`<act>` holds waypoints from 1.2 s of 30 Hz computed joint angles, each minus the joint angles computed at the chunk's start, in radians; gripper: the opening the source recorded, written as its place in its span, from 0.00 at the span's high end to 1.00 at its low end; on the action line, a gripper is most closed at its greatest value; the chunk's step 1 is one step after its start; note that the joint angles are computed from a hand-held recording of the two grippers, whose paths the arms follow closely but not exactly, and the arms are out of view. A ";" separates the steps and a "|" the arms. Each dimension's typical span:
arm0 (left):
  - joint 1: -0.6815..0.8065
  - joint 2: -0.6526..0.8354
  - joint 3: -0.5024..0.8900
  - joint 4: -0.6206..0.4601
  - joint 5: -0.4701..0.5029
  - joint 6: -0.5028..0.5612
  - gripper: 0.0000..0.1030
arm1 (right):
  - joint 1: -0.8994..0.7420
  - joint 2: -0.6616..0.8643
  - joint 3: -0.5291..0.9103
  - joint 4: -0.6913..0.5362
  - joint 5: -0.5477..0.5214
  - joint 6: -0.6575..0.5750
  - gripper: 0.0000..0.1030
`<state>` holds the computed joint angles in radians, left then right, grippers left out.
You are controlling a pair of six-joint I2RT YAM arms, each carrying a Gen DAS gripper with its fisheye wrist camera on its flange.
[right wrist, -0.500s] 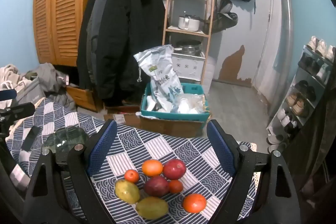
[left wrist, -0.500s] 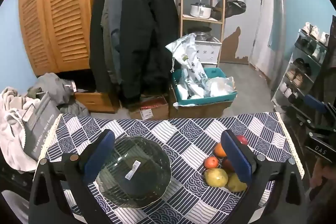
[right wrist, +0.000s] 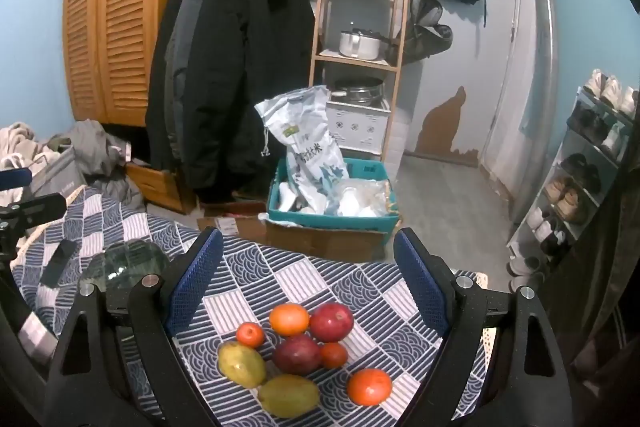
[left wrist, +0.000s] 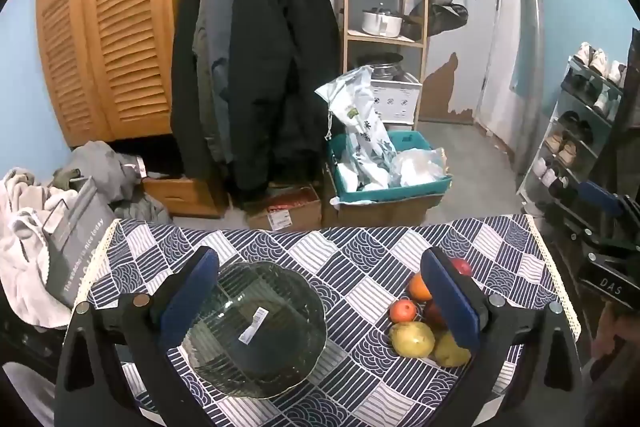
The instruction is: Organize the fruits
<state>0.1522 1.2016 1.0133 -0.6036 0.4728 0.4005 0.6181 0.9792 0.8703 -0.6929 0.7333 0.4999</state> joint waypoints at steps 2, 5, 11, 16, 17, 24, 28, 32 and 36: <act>0.003 -0.002 0.000 0.000 0.001 -0.002 0.01 | 0.000 0.002 0.002 -0.003 0.001 0.001 0.17; -0.012 -0.008 -0.013 0.012 -0.015 -0.016 0.01 | 0.000 0.003 0.005 -0.007 0.001 0.001 0.17; -0.011 -0.004 -0.007 0.009 -0.013 -0.014 0.01 | 0.002 0.005 0.007 -0.007 0.001 0.002 0.17; -0.007 -0.003 -0.004 0.005 -0.007 -0.012 0.01 | 0.002 0.005 0.007 -0.007 0.002 0.001 0.17; -0.007 -0.004 -0.006 0.006 -0.007 -0.014 0.01 | 0.002 0.006 0.008 -0.009 0.002 0.001 0.17; -0.009 -0.006 -0.008 0.007 -0.009 -0.015 0.01 | 0.003 0.004 0.009 -0.012 0.003 0.001 0.17; -0.008 -0.009 -0.010 0.007 -0.007 -0.016 0.01 | 0.001 0.002 0.010 -0.014 0.002 0.000 0.17; -0.009 -0.010 -0.010 0.005 -0.007 -0.017 0.01 | 0.000 0.000 0.010 -0.016 0.002 -0.002 0.17; -0.012 -0.012 -0.010 0.004 -0.009 -0.018 0.01 | -0.001 -0.001 0.011 -0.019 0.001 -0.003 0.17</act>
<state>0.1405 1.1894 1.0034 -0.5997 0.4641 0.3830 0.6175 0.9778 0.8810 -0.7120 0.7345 0.4968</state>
